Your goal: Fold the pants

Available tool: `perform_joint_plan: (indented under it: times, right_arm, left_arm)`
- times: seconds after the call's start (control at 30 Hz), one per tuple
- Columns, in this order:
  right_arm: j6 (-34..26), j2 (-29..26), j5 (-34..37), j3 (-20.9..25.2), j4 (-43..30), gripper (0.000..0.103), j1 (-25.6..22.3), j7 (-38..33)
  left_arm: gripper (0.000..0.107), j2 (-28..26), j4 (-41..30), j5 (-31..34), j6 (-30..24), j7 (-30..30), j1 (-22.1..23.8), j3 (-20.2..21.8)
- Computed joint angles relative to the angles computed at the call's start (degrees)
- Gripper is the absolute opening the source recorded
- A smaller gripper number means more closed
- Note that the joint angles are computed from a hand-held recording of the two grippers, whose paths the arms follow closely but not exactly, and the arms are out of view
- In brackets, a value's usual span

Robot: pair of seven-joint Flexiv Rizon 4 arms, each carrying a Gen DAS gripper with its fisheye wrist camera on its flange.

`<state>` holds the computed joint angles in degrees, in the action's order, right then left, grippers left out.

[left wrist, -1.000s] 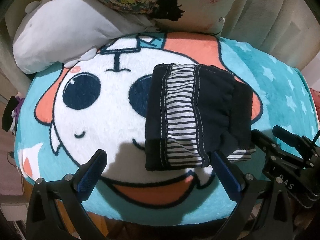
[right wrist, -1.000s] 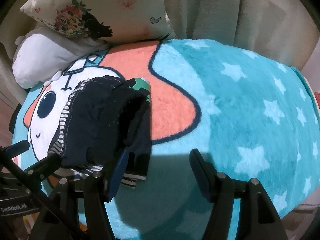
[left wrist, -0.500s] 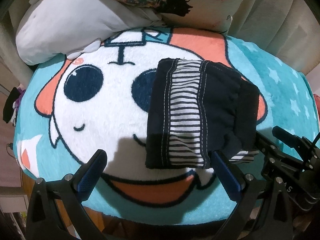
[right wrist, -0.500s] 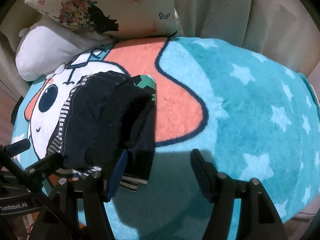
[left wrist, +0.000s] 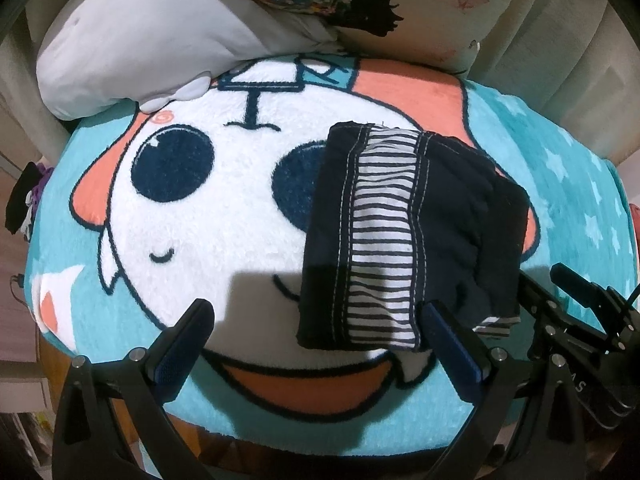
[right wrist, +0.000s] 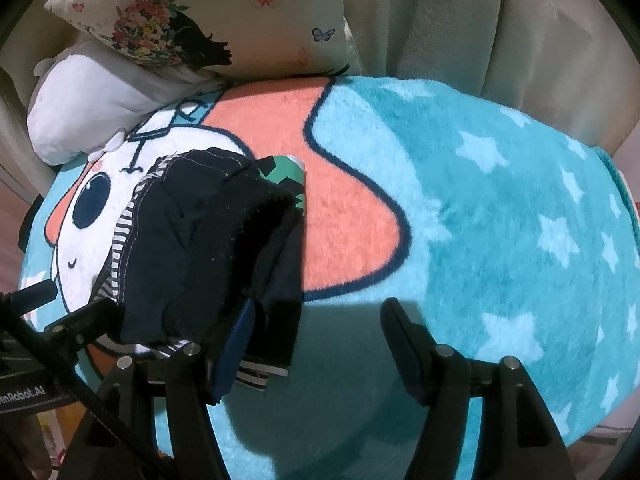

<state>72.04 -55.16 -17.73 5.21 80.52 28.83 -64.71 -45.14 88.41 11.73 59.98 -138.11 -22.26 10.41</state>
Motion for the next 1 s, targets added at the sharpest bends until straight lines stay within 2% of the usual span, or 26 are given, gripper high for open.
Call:
perform_joint_plan:
  times: [0.37, 1.0]
  right_arm:
    - [1.22, 0.31, -3.28, -3.72, 0.93, 0.071, 2.63, 2.15]
    - [-0.41, -0.40, -4.83, -3.95, -0.15, 0.073, 2.75, 3.12]
  left_arm:
    - [0.103, 0.13, 0.19, 0.08, -0.08, -0.58, 0.35, 0.45]
    - [0.103, -0.48, -1.01, 0.22, -1.31, -0.39, 1.00, -0.10]
